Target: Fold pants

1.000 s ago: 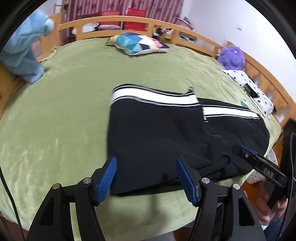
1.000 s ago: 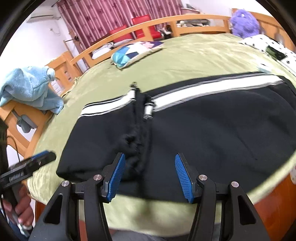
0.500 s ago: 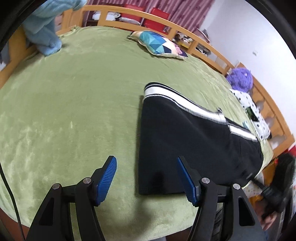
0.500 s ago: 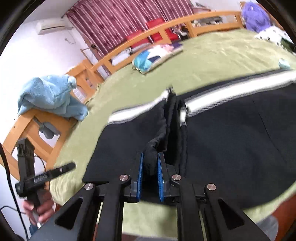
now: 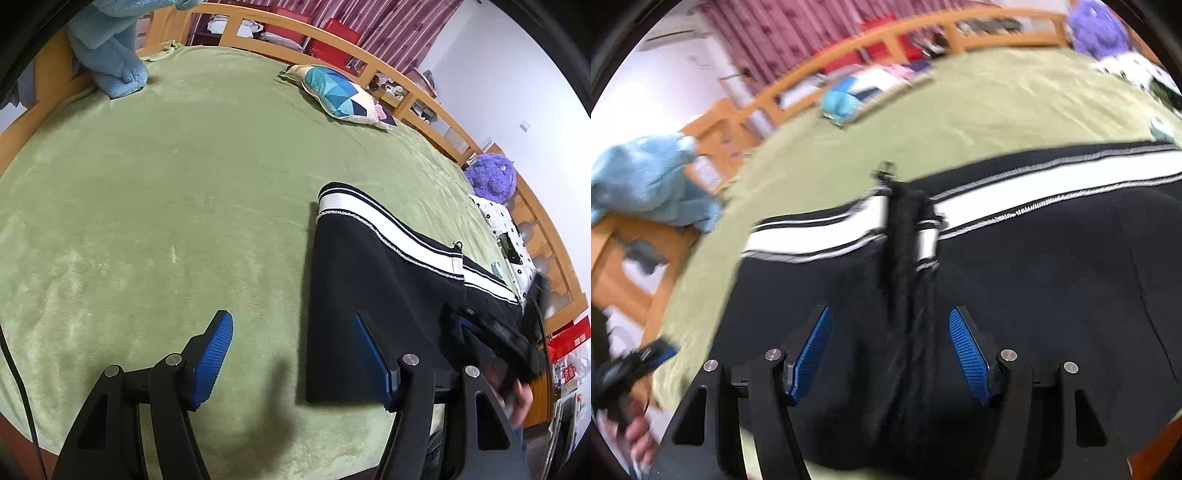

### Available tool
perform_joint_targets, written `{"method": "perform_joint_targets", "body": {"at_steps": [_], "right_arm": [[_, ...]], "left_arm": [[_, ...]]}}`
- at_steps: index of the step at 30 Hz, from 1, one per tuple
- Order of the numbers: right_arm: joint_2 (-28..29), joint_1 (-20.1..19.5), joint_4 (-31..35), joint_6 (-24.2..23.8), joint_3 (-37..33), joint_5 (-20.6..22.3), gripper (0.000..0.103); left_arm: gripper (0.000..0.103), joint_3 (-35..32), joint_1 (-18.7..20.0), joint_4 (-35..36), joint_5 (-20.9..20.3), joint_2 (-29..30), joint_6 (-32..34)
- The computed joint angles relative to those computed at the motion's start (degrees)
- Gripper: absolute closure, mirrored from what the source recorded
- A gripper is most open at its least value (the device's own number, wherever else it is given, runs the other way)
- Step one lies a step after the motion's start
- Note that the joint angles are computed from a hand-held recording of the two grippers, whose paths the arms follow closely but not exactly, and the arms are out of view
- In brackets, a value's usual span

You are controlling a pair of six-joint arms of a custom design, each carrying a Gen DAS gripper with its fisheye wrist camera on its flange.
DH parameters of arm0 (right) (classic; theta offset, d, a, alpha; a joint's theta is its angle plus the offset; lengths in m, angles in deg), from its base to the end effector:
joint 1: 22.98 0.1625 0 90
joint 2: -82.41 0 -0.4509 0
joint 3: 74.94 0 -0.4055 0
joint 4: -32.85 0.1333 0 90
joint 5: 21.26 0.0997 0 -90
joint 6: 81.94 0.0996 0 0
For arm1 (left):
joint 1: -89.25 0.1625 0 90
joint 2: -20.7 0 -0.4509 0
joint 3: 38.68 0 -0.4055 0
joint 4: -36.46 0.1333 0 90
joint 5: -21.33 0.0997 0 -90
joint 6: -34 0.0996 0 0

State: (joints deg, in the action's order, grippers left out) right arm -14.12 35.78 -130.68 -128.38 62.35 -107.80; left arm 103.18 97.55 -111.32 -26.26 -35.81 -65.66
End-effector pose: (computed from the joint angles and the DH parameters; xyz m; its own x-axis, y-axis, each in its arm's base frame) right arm -0.0850 -0.4087 0.3161 -0.9158 -0.1835 0.3573 -0.3302 0.8503 -0.4098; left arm -0.3036 -0.2469 0.0230 -0.8987 -0.2563 -0.3559 0.0522 0.7432 -0.6670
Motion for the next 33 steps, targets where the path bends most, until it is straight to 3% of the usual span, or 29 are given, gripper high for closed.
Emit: {"method": "perform_joint_targets", "body": {"at_steps": [1,2,3,4,5,7,9,12,14,15,17,18,23,26,28,30,33], "right_arm": [[2.11,0.97,0.85,1.45,-1.36,-1.78,0.038],[3.53,1.91,1.16,2.44,-2.25,-3.66,0.047],[4.79,2.63,-0.39,1.95,-2.13,-3.75,0.059],[4.85,2.97,-0.52,0.77,-2.01,-3.64,0.085],[4.06,2.61,0.09,-1.58,-1.76,-2.06,0.089],[-0.58,0.1,5.94,-3.79,-2.73,6.47,0.09],[-5.05,-3.17,9.72,-2.13,-4.45,13.54,0.09],[-5.19,-4.16,2.04,-2.02,-5.78,11.11,0.088],[-2.48,-3.86,4.5,0.01,-8.64,6.13,0.073],[0.16,-3.24,7.09,1.41,-10.74,1.37,0.071],[1.73,-3.35,6.62,1.18,-11.03,-2.35,0.071],[1.06,-4.44,6.11,0.13,-10.28,-1.47,0.071],[-7.33,-14.1,8.4,-4.64,-4.27,12.0,0.061],[-8.5,-15.96,4.92,-11.9,-0.72,9.18,0.061],[-11.18,-18.89,4.21,-17.64,1.71,12.17,0.061],[-14.86,-22.43,9.96,-21.25,1.7,16.1,0.061],[-17.13,-26.3,18.92,-23.03,-1.41,20.07,0.059]], "left_arm": [[0.039,-0.07,0.13,0.15,-0.14,0.0,0.14],[0.039,-0.37,0.48,0.06,-0.3,0.21,0.68],[0.039,-0.64,0.88,-0.31,-0.39,0.47,1.3],[0.039,-0.84,1.19,-0.76,-0.45,0.74,1.81],[0.039,-1.3,1.74,-1.43,-0.52,1.18,2.82],[0.039,-2.23,2.39,-2.65,-0.56,2.06,5.29],[0.039,-3.75,2.53,-2.65,0.01,3.19,7.99],[0.039,-5.0,2.7,-5.63,0.22,5.09,11.92],[0.039,-6.18,3.16,-7.64,-0.23,6.82,13.73],[0.039,-7.04,3.48,-8.11,-0.76,7.74,14.59],[0.039,-8.57,3.83,-7.94,-1.96,8.97,15.72],[0.039,-9.12,3.72,-8.08,-2.28,9.55,16.3],[0.039,-11.02,2.71,-4.27,-3.08,11.0,14.75],[0.039,-11.91,3.71,-5.68,-5.38,12.88,15.44],[0.039,-12.99,5.2,-6.81,-7.51,15.38,16.87],[0.039,-14.53,7.15,-7.28,-11.31,17.61,18.24],[0.039,-15.69,6.7,-4.66,-10.72,18.47,17.8]]}}
